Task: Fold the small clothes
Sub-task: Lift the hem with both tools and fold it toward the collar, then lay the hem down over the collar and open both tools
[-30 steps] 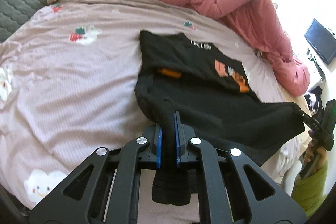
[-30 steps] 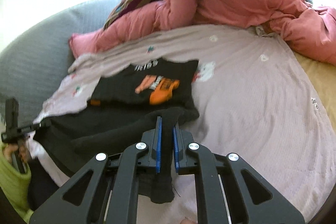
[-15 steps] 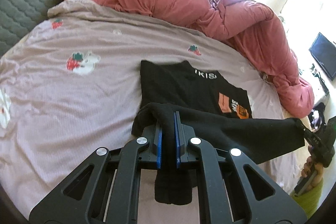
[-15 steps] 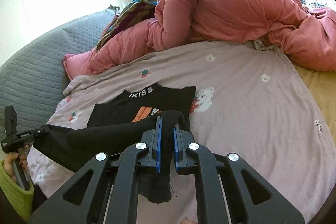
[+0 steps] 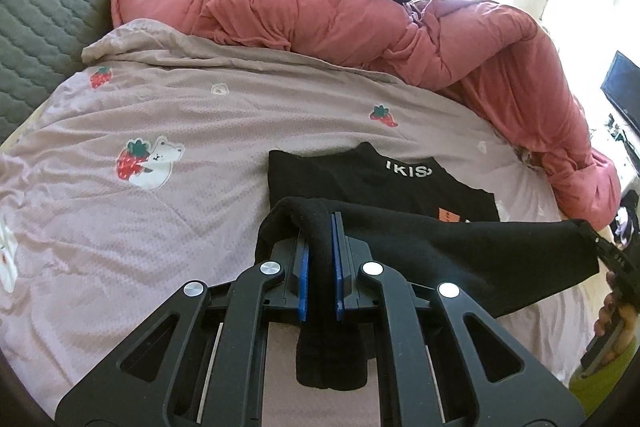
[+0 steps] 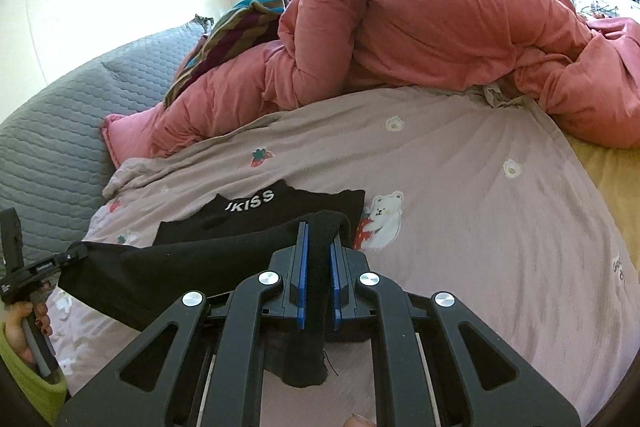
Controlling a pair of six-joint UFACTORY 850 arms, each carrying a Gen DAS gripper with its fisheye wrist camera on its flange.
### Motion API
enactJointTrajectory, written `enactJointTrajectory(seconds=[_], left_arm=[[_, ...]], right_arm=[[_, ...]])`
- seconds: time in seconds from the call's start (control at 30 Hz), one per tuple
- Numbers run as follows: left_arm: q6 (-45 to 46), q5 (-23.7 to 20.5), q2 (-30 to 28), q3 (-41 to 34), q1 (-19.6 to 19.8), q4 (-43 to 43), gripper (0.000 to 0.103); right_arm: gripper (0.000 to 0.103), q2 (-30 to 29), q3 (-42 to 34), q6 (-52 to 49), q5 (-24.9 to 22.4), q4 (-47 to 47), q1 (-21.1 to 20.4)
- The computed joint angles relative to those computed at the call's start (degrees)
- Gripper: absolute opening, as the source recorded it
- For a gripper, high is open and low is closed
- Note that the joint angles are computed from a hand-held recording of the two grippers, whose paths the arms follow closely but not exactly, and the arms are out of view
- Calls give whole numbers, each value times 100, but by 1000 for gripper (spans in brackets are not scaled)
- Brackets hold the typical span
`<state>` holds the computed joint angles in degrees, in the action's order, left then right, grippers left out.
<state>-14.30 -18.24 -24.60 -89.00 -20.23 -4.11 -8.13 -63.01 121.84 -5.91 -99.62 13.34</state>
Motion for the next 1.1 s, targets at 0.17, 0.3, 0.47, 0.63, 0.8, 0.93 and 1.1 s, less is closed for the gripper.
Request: enactJointTrajectory(seconds=[0.17, 0.3, 0.47, 0.63, 0.8, 0.93, 1.1], left_arm=[[-258, -56, -317, -329, -4, 296, 3], [-513, -150, -582, -636, -28, 610, 3], [-832, -240, -931, -999, -10, 805, 3], [-876, -264, -1241, -1227, 42, 640, 3], [-474, -329, -1406, -1278, 103, 271, 11], [-524, -174, -1260, -1086, 127, 371, 32], [-778, 81, -939, -719, 93, 738, 36]], right_arm=[[8, -308, -294, -828, -102, 802, -15], [8, -499, -475, -1351, -166, 1337, -37], [8, -758, -679, -2108, -268, 2131, -65], [8, -1025, -873, -2893, -412, 2965, -69], [37, -1273, -1059, -3630, -900, 3609, 15], [51, -1151, -888, -2726, -1103, 2676, 107], [57, -928, -658, -2238, -1202, 1914, 305]])
